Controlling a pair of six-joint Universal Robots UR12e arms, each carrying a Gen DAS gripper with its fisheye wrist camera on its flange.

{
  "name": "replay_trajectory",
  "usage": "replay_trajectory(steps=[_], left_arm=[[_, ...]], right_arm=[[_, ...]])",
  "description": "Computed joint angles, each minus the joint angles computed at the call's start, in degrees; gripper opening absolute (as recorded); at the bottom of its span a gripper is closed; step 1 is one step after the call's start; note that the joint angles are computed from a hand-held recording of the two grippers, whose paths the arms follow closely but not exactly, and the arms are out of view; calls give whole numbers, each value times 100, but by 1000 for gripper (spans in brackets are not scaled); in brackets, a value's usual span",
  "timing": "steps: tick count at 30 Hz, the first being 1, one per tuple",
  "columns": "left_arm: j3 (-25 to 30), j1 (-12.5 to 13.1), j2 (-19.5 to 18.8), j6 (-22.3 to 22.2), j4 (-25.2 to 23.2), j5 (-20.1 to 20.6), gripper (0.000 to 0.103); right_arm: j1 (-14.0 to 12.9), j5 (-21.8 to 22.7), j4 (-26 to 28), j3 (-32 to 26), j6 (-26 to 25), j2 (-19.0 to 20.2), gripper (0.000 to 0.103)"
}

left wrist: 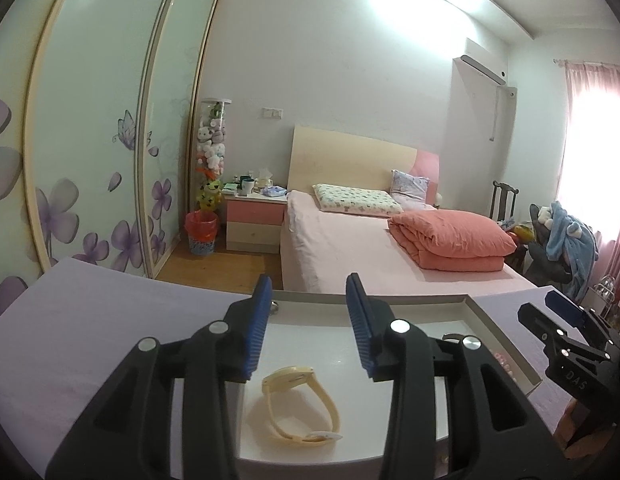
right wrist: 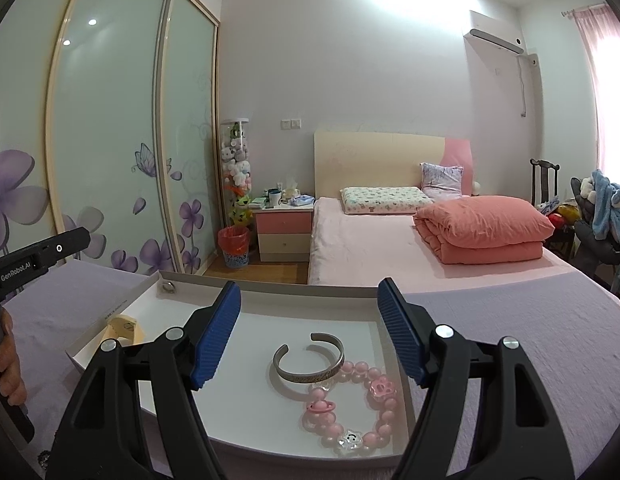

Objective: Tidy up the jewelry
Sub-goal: 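Lower the silver ring into the tray and open the left gripper, then withdraw both grippers from the tray toward the remaining jewelry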

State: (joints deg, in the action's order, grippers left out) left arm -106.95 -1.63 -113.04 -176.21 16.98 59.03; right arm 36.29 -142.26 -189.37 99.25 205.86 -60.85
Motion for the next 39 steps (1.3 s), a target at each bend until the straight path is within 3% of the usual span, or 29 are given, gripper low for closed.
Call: replay_trajectory(steps=[12, 27, 33, 39], left_arm=[[26, 100, 58, -207, -14, 79, 39], [-95, 148, 122, -67, -27, -10, 39], [-498, 297, 346, 180, 104, -169, 44], [-1052, 597, 704, 456, 26, -395, 48]], right_arm=[[20, -55, -60, 41, -14, -31, 71], [38, -26, -40, 56, -38, -56, 71], [203, 111, 182, 195, 117, -188, 71], [528, 256, 833, 363, 409, -356, 71]])
